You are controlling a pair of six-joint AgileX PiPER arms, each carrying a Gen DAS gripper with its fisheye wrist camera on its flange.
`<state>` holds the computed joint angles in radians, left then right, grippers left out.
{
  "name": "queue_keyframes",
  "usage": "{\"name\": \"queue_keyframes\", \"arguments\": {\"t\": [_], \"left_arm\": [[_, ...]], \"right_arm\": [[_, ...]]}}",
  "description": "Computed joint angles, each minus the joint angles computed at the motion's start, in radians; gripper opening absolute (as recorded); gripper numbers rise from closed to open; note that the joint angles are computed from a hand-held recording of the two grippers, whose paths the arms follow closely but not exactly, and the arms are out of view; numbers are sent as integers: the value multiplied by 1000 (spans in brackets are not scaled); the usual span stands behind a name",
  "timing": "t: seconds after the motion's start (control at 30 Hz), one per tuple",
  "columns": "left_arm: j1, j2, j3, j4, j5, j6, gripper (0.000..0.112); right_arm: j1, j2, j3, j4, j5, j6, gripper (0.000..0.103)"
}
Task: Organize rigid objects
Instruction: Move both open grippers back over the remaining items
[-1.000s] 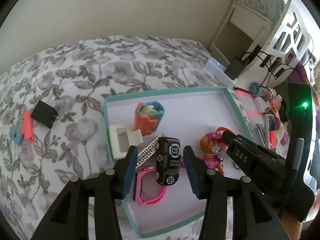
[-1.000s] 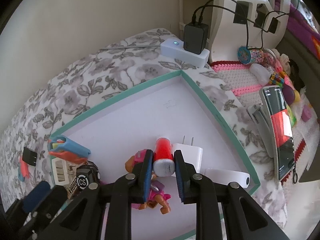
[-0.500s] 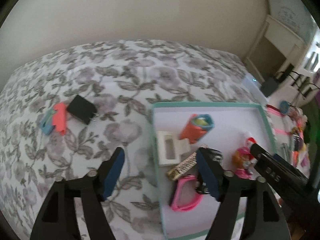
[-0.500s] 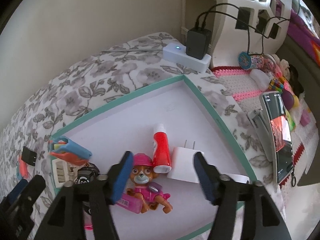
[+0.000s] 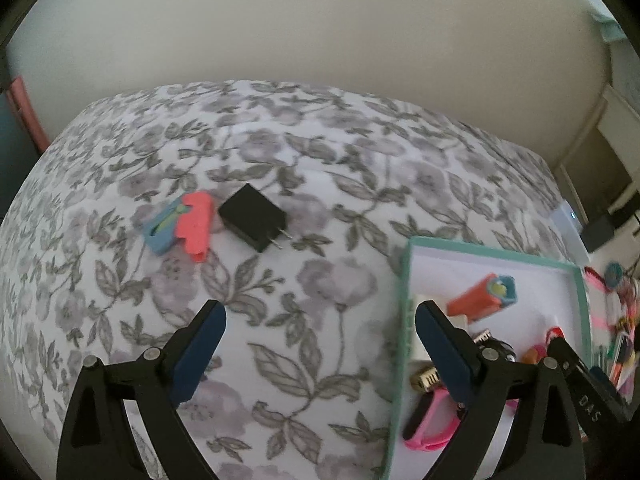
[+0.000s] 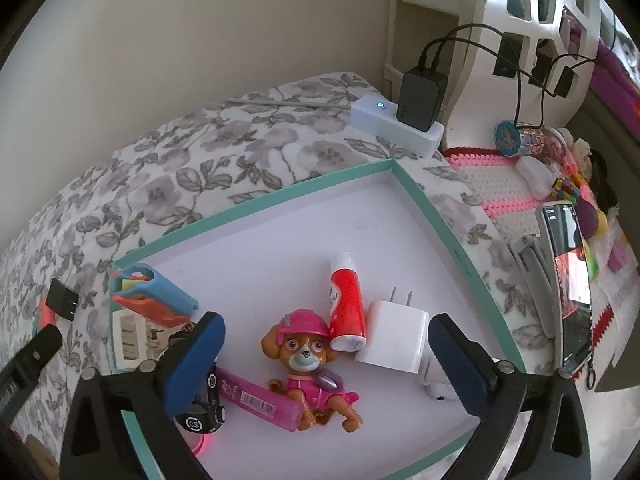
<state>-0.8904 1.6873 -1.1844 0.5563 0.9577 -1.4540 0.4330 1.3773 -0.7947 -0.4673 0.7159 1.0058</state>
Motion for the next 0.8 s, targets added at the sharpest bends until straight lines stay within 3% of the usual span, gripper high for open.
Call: {"name": "queue_keyframes", "arguments": {"t": [0.37,0.8], "left_arm": [[13,-33,37,47,30,-72,96],[97,-142,136,26,40,-146,96]], "right_arm": [[35,-6,-2,-38,-10,28,103],[237,-31,-75,-164,-47,117,103]]}}
